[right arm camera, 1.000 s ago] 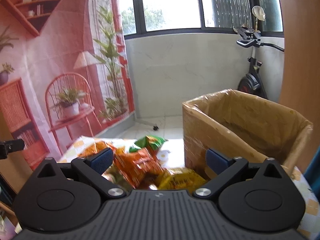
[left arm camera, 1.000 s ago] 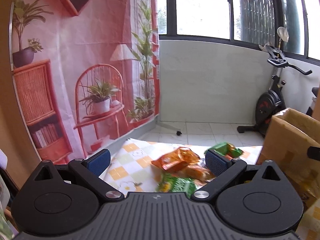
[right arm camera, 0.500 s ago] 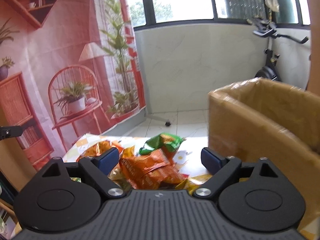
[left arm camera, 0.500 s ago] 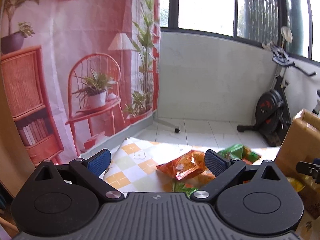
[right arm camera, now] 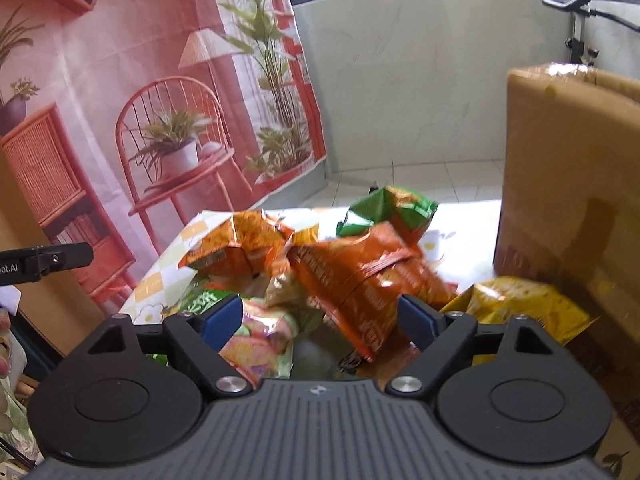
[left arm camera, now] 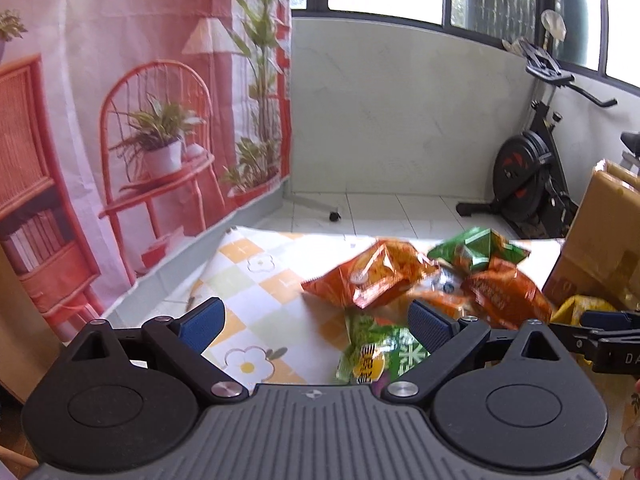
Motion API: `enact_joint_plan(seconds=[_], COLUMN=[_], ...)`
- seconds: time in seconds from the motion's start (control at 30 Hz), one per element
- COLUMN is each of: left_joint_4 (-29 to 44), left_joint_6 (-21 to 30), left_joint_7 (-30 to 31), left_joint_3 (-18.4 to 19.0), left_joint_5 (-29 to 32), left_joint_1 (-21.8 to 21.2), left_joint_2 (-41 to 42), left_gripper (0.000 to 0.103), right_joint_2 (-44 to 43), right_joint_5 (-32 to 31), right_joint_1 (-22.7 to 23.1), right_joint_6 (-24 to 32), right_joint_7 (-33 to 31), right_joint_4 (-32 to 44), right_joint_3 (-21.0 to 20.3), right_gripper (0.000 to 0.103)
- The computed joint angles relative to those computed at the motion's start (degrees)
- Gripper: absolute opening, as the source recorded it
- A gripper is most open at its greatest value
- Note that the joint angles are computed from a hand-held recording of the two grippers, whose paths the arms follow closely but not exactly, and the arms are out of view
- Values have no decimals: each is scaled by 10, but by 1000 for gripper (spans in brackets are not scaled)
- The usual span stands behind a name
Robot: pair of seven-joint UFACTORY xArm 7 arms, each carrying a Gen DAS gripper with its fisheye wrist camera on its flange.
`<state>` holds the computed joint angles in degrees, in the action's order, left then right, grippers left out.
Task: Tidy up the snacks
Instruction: 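Reach the left tool to the green cracker bag while the right tool grasps the pink-green bag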
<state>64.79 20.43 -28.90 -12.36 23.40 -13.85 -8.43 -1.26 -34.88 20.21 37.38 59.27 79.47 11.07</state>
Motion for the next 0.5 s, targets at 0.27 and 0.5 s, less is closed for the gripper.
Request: enact_joint_plan(seconds=[0.27, 0.5], left_joint_4=[1, -5], left_joint_6=[-5, -24], left_joint_7=[108, 177], left_joint_3=[31, 34], left_joint_5=[-132, -211], left_joint_1=[-24, -37], left_joint_2=[28, 54], left_gripper=[96, 94], right_joint_2=[39, 74], right_joint_5=[24, 76], right_joint_1=[15, 35], right_joint_6=[-1, -14], right_joint_7=[-30, -61], right_joint_4=[30, 48], right_joint_3=[-4, -14], right_gripper=[81, 80])
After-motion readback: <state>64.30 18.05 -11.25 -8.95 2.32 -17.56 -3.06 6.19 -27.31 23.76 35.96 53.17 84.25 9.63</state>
